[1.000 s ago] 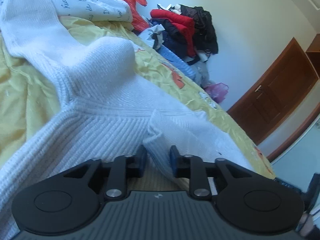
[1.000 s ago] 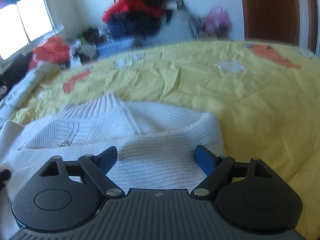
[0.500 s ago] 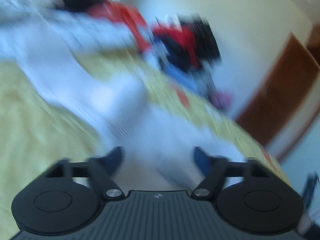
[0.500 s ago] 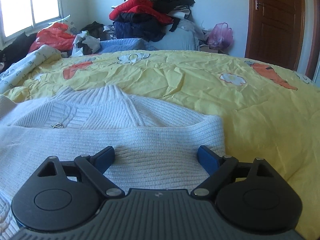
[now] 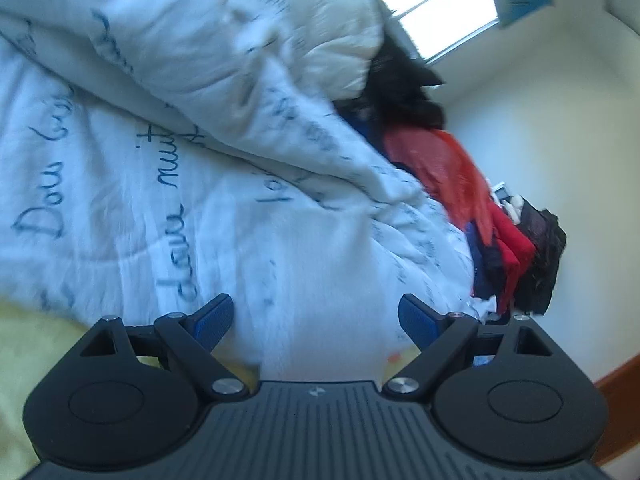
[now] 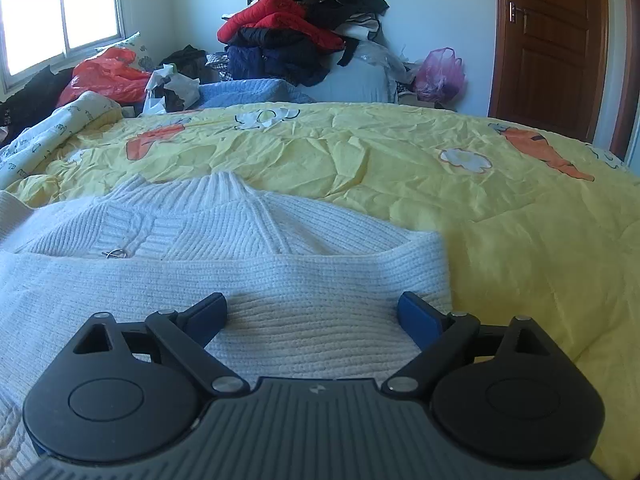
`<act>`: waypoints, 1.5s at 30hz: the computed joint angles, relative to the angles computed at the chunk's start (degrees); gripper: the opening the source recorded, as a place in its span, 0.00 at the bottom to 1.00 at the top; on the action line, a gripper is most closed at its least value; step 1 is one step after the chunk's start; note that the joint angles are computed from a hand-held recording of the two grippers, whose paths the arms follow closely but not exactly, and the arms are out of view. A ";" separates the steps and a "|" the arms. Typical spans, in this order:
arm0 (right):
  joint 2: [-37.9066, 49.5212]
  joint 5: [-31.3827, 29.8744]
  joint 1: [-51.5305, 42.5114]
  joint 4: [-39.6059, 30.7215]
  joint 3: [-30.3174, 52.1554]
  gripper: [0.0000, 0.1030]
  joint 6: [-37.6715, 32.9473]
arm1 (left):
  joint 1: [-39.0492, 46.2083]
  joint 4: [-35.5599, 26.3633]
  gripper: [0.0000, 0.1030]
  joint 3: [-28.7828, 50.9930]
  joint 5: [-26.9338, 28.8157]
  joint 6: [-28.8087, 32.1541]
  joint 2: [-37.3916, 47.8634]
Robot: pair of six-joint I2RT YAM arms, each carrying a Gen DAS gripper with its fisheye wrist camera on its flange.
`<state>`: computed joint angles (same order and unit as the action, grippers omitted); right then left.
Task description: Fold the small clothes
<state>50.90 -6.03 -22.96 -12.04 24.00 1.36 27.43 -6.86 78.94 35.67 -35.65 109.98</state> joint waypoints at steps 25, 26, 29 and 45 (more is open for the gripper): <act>0.00 -5.49 -3.30 1.55 -0.76 0.93 1.02 | -26.06 7.67 0.11 -23.03 -17.84 14.54 -34.02; -0.01 -5.72 -3.48 1.56 -0.76 0.93 1.03 | -29.92 8.54 0.11 -26.49 -17.30 12.69 -37.61; 0.24 -6.04 -3.74 1.79 -0.79 0.93 0.92 | -45.76 12.97 0.11 -36.12 -22.51 10.92 -44.18; 0.63 -9.88 -6.61 2.12 -0.77 0.94 1.19 | -55.89 2.72 0.93 -55.12 -21.06 22.98 -64.52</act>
